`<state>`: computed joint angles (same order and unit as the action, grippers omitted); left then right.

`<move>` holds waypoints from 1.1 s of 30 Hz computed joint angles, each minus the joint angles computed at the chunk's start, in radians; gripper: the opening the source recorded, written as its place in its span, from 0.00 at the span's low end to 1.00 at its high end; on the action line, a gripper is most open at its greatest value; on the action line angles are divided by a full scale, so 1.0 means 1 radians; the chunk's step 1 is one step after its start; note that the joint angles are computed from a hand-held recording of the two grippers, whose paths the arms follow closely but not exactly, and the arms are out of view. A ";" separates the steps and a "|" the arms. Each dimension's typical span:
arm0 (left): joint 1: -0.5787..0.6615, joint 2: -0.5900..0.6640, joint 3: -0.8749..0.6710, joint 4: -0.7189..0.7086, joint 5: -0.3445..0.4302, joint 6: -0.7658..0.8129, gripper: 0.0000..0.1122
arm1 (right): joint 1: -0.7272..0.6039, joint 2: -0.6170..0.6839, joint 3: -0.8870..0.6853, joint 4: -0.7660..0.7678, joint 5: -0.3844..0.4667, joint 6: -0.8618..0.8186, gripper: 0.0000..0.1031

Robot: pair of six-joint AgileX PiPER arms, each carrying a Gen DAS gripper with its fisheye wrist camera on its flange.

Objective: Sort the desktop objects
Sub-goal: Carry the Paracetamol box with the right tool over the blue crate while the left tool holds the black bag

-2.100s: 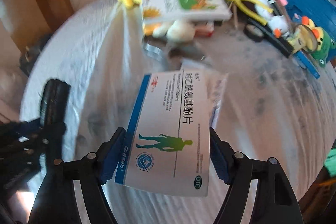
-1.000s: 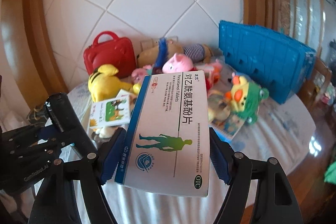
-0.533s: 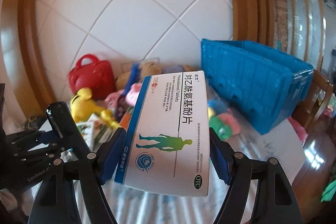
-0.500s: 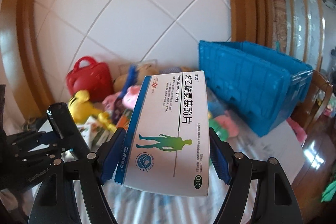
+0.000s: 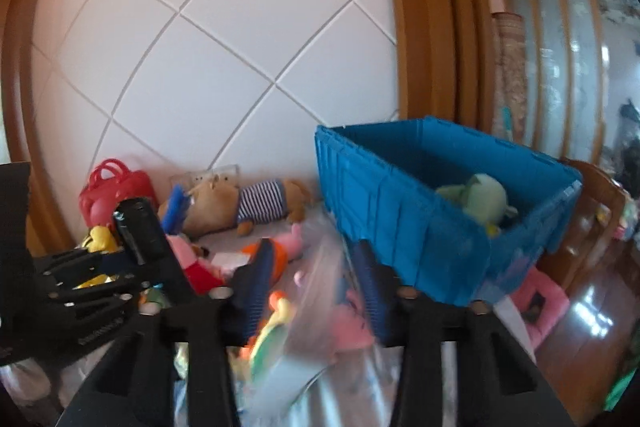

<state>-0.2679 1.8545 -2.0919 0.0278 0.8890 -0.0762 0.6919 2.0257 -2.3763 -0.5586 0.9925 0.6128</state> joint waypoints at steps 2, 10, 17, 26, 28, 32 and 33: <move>-0.039 0.096 -0.143 0.082 0.043 -0.112 0.27 | -0.092 0.030 -0.041 0.144 -0.035 -0.148 0.28; -0.070 0.258 -0.286 0.246 0.209 -0.357 0.27 | -0.331 0.183 -0.112 0.671 0.048 -0.595 0.28; -0.033 0.046 0.232 0.232 0.021 -0.376 0.27 | -0.285 0.060 0.415 0.692 -0.161 -0.511 0.34; -0.008 -0.098 0.653 0.137 -0.155 -0.280 0.27 | -0.173 0.045 0.758 0.600 -0.360 -0.288 0.58; -0.011 -0.119 0.730 0.152 -0.218 -0.292 0.27 | -0.158 0.055 0.780 0.555 -0.375 -0.240 0.71; -0.010 -0.135 0.780 0.178 -0.289 -0.318 0.27 | -0.147 0.079 0.772 0.517 -0.380 -0.203 0.80; -0.007 -0.134 0.784 0.179 -0.301 -0.322 0.27 | -0.143 0.091 0.766 0.498 -0.379 -0.189 0.86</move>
<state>-0.2754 1.7210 -1.3075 0.2070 0.5884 -0.3980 0.5491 2.1170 -1.6106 -0.0605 0.6134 0.4242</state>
